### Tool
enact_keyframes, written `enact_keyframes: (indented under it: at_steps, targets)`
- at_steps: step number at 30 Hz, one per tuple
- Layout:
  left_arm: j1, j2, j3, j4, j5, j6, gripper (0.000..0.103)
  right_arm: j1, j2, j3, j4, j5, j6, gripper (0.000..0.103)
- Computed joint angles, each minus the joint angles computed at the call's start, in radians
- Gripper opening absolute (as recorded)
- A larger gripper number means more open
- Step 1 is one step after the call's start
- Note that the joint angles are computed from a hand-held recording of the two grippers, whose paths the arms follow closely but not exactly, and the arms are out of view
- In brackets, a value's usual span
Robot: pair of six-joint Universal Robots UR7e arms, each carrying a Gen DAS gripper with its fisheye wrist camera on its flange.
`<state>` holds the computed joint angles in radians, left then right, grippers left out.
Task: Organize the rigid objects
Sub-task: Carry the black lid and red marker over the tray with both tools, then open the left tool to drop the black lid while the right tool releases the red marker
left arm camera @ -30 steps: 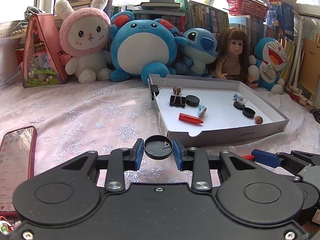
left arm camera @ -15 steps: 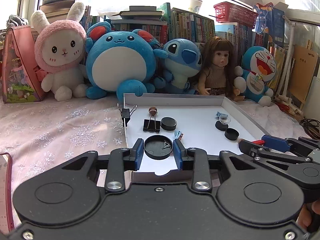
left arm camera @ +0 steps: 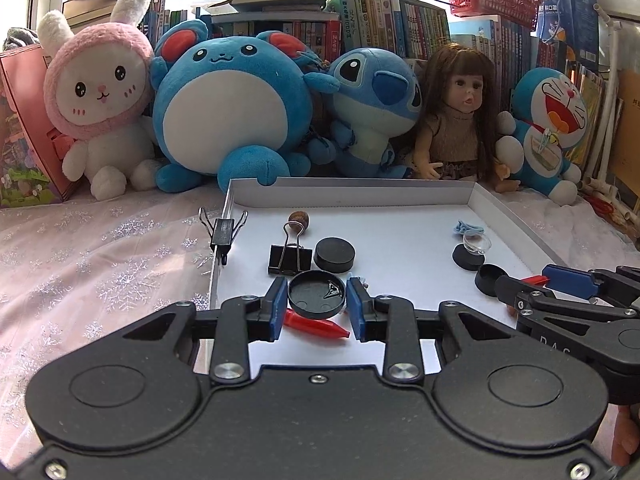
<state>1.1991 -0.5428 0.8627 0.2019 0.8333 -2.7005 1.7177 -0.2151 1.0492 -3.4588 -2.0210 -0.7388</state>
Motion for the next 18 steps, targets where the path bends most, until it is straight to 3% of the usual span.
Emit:
enact_keyframes:
  at_steps: [10,18]
  targets:
    - [0.006,0.054,-0.084,0.032,-0.033,-0.003,0.031,-0.009,0.018,-0.042,0.056,-0.011,0.006,0.050]
    - [0.015,0.127,-0.222,0.102,-0.051,-0.015,0.031,-0.008,0.040,-0.108,0.132,-0.007,0.009,0.050]
